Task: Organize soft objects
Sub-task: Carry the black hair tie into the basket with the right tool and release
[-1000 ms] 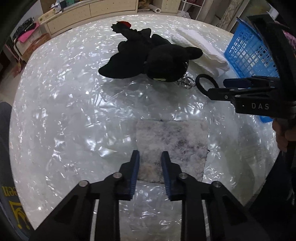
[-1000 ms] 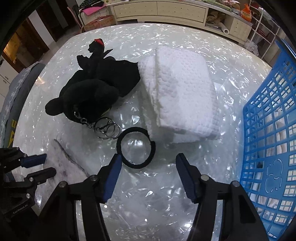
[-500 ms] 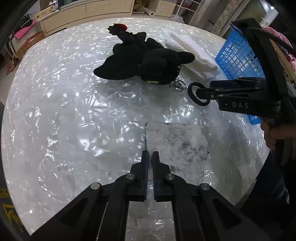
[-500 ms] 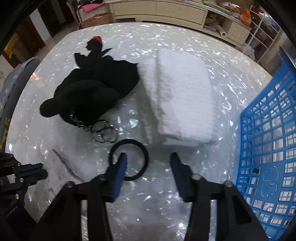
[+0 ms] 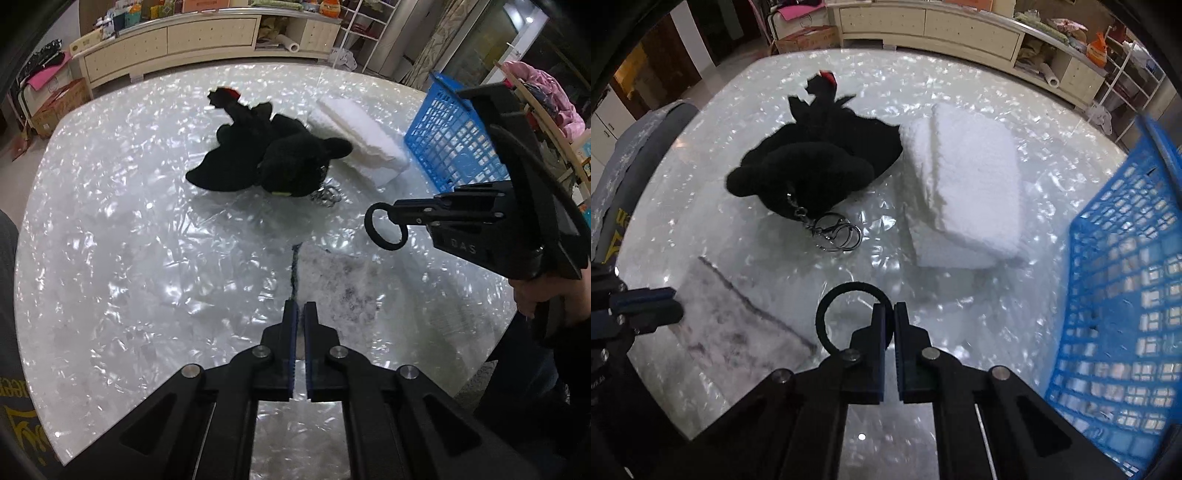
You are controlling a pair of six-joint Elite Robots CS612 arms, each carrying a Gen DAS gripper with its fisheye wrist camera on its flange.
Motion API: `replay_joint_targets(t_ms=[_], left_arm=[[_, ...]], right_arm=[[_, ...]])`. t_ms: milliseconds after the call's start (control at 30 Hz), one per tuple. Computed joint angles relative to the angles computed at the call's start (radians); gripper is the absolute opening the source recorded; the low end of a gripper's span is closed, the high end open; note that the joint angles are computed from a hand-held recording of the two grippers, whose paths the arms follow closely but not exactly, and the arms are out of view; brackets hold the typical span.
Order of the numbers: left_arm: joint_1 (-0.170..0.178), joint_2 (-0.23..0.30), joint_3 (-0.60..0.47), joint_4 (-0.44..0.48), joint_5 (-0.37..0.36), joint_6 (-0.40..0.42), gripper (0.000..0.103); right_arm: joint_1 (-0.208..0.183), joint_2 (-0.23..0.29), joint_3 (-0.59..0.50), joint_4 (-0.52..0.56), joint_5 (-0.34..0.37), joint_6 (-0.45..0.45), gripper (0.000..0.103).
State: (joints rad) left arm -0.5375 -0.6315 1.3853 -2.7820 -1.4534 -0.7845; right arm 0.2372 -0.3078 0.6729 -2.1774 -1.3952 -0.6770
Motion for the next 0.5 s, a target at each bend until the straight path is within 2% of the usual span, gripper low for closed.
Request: replay_joint_targets(t_ms=[400, 500], left_arm=[[-0.037, -0.038, -0.018, 0.023, 0.075, 0.033, 0.002], [-0.044, -0.04, -0.033, 0.033, 0.09, 0.048, 0.002]], right_arm=[[-0.051, -0.152, 0.202, -0.117, 0.114, -0.024, 0.004], [-0.064, -0.166, 0.199, -0.127, 0.145, -0.025, 0.004]])
